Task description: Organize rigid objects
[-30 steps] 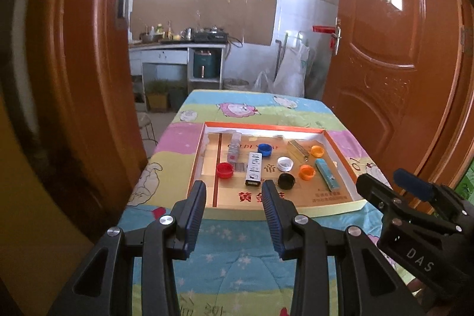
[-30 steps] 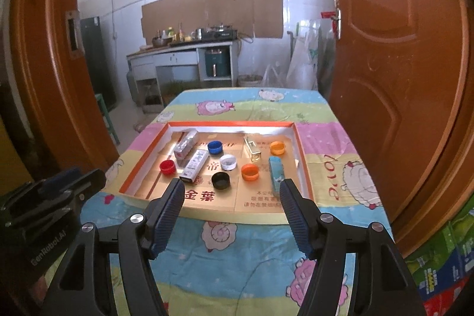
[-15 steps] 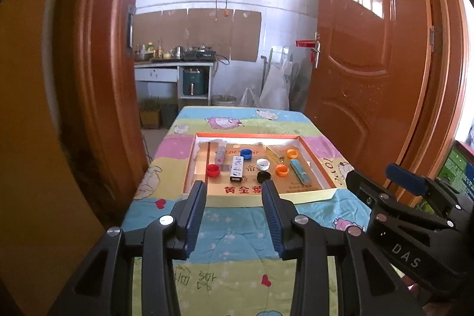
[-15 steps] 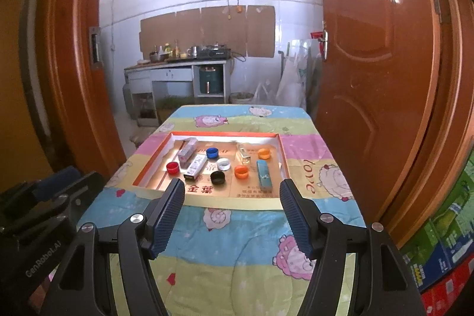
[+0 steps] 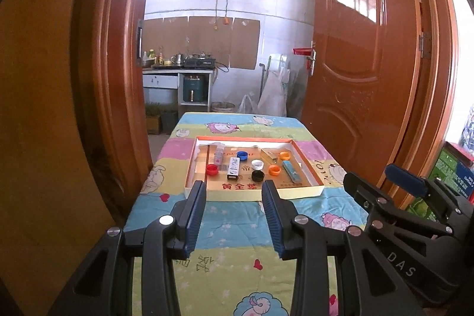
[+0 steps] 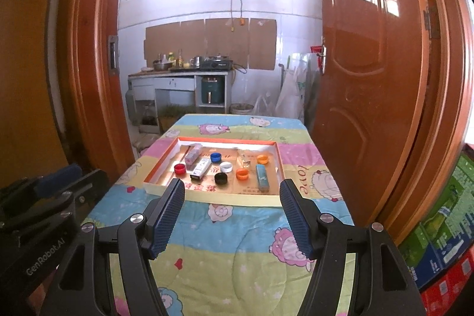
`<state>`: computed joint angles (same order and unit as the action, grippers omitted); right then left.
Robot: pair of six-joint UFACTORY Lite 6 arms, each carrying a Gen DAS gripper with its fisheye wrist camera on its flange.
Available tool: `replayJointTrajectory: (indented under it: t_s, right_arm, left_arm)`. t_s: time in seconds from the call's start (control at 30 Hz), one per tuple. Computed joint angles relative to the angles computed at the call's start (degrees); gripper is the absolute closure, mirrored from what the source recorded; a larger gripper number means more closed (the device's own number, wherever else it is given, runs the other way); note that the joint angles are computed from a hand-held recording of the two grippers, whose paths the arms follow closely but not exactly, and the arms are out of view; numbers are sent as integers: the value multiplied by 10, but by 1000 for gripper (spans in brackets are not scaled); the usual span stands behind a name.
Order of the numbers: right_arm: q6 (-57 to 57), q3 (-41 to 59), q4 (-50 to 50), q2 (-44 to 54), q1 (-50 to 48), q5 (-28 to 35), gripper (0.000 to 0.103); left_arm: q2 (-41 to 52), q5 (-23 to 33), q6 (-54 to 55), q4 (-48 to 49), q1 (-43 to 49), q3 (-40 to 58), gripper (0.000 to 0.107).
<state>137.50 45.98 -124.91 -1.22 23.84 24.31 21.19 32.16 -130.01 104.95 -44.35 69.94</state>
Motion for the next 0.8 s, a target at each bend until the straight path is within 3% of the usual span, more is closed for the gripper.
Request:
replayJointTrajectory:
  t_s: [0.8]
  right_arm:
    - [-1, -38, 9, -38, 21, 19, 35]
  left_arm:
    - [-18, 28, 18, -20, -19, -19, 68]
